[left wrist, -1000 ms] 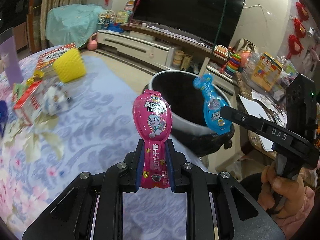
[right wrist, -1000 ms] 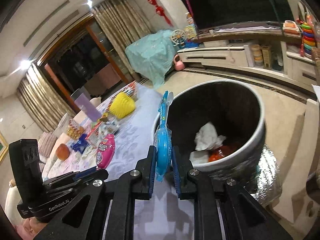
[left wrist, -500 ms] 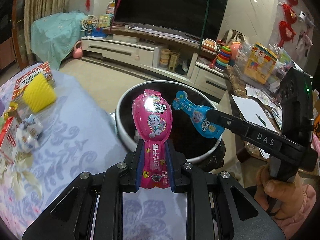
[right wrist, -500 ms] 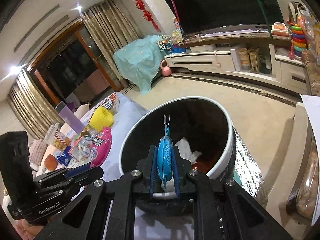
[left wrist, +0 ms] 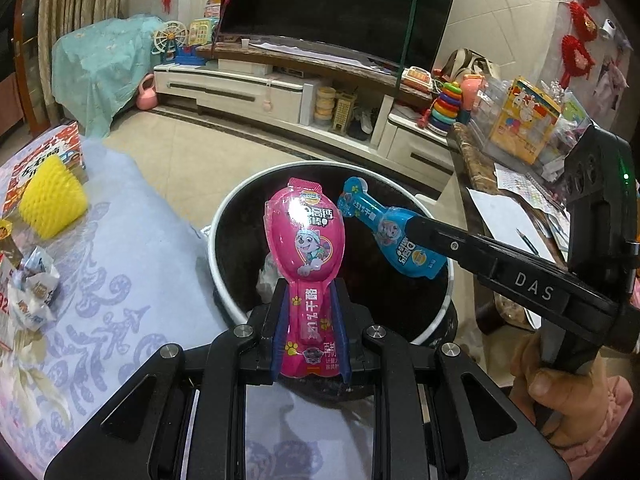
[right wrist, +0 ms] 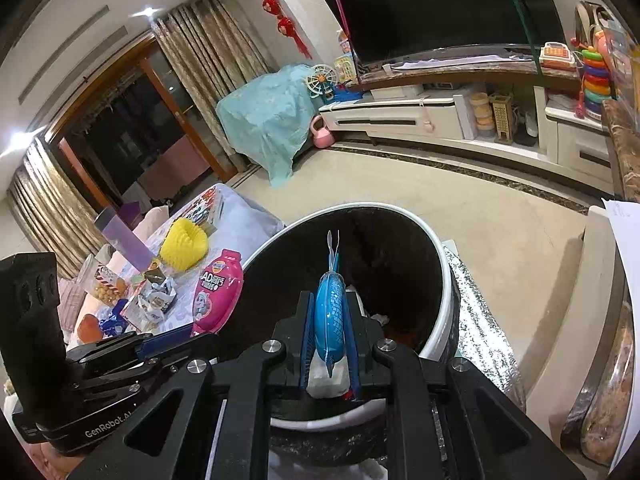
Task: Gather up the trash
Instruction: 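Open both tools to drop the toys into the trash bin, then move both tools back over the table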
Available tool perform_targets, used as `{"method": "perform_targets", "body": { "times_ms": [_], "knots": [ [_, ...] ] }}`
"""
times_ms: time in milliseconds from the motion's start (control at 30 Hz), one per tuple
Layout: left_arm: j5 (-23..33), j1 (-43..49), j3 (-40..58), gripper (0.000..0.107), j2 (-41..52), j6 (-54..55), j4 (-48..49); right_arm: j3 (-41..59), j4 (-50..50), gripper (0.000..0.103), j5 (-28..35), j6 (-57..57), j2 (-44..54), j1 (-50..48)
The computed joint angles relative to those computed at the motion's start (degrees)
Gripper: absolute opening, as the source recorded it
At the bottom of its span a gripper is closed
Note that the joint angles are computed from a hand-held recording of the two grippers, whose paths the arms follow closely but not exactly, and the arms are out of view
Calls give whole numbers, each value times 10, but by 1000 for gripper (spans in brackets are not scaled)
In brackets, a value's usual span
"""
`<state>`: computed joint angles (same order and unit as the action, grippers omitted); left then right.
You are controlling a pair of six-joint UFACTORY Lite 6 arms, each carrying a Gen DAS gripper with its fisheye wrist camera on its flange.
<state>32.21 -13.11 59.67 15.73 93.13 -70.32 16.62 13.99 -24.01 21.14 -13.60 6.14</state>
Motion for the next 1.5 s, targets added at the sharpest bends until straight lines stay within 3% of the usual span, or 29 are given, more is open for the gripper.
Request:
{"method": "perform_targets", "body": {
  "times_ms": [100,167,267,333,467,500,533,633,733,967,1233,1500],
  "knots": [
    [-4,-1,4,25,3,-8,3,4,-2,16,0,3,3,-6],
    [0,7,-1,44,1,1,-6,4,16,19,-2,-3,2,-3],
    [3,18,-13,52,-9,17,-23,-4,28,25,-1,-7,-12,-6],
    [10,33,-24,54,-17,23,-29,-10,30,43,-2,-5,-22,-8],
    [29,78,-49,62,-29,46,-42,-19,65,58,0,-28,-48,5],
    [31,92,-56,62,-32,54,-45,-18,74,68,-1,-34,-49,11],
    [37,111,-65,62,-36,65,-47,-19,101,76,-3,-55,-53,24],
    [48,152,-79,63,-38,83,-49,-14,197,87,-17,-129,-54,73],
    [58,203,-84,64,-32,95,-43,0,264,89,-39,-167,-35,131],
    [77,317,-64,64,4,121,-30,52,304,90,-74,-159,46,230],
    [100,421,16,65,82,107,0,161,283,90,-77,-121,183,295],
    [104,464,86,65,141,82,20,284,279,91,-53,-124,304,333]
  ]
}}
